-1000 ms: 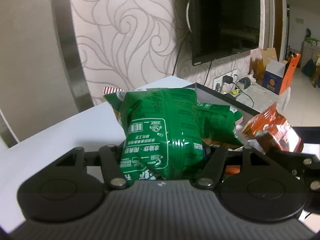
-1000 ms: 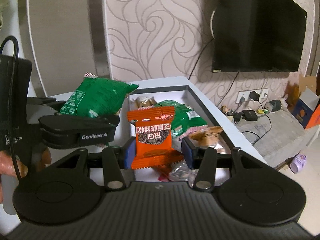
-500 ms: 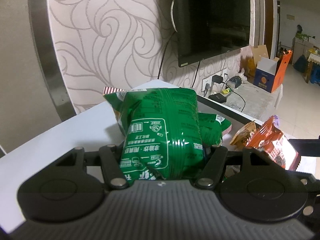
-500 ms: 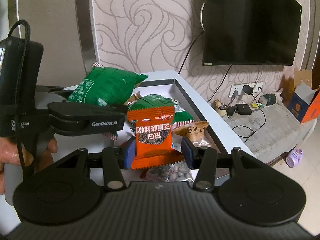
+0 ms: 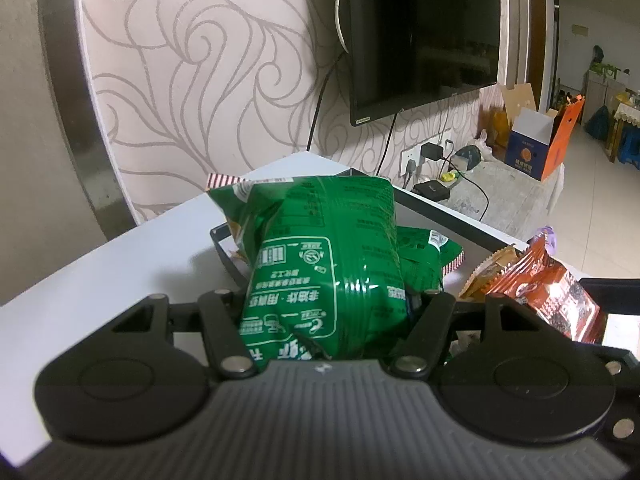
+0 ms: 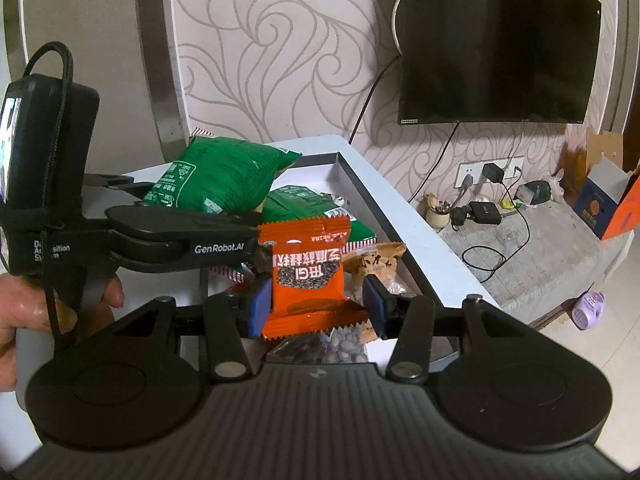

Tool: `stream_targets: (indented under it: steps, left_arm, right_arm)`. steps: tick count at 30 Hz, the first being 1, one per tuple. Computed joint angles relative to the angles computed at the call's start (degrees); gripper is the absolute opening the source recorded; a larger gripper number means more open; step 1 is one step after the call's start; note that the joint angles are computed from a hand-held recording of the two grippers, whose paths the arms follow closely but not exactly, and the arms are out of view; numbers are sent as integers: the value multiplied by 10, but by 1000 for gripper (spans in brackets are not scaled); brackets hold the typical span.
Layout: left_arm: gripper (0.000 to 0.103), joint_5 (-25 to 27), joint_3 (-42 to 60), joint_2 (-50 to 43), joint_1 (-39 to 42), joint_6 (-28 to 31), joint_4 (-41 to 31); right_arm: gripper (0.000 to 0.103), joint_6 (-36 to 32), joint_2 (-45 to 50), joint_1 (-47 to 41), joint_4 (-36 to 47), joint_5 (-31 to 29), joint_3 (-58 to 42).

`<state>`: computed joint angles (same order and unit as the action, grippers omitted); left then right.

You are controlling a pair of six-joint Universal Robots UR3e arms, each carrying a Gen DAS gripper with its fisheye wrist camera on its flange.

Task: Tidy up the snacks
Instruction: 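Lower the orange candy into the box with right while left lowers the green bag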

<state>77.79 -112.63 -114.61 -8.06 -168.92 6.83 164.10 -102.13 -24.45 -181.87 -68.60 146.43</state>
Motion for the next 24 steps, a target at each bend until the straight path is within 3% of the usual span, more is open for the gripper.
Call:
stream_targets:
  steps: [24]
  left_arm:
    - [71, -28, 83, -49, -5, -4, -64]
  right_arm:
    - [55, -19, 81, 2, -5, -3, -47]
